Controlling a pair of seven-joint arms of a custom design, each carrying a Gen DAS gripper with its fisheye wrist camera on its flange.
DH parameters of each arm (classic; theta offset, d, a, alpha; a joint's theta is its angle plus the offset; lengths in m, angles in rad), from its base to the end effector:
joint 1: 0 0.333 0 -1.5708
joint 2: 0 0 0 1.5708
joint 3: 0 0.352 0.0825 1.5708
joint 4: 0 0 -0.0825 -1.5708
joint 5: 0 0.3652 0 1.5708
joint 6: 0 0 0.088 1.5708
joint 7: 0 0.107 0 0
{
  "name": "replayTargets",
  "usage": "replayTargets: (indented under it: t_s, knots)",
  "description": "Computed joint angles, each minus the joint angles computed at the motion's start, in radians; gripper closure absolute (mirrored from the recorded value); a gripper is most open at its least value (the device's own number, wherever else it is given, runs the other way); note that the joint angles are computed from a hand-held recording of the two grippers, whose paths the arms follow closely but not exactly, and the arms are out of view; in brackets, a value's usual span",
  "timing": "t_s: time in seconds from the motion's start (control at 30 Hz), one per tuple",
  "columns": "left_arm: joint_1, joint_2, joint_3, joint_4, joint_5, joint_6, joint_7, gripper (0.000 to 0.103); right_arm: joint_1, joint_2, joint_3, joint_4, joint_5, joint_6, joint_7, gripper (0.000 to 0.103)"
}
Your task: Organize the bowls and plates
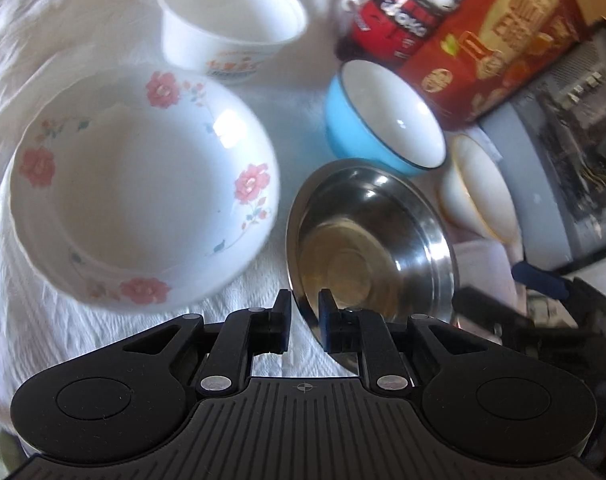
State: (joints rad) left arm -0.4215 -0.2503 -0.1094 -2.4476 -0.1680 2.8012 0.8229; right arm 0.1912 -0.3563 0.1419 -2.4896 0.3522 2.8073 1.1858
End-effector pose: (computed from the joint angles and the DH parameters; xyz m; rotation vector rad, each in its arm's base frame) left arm 0.4077 -0.2339 0.5080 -2.4487 1.7075 -0.9347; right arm 0.4212 0.1346 0.5346 -2.1188 1.3540 -0.4798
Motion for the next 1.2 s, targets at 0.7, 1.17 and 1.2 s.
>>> replayTargets:
  t_s: [0.7,1.17,1.2]
  knots:
    - [0.077,0.088,-0.093,0.070,0.201,-0.075,-0.331,0.081,0.036,0.374,-0.101,0.370,0.225,-0.304,-0.331,0.042]
    - [0.109,-0.039,-0.090,0.093,0.345,-0.174,-0.336,0.077,0.040,0.271,-0.094,0.337,0.286,-0.349,-0.252,0.036]
    - [0.115,-0.053,-0.089,0.086,0.360,-0.172,-0.343,0.076,0.044,0.259,-0.091,0.332,0.294,-0.342,-0.257,0.036]
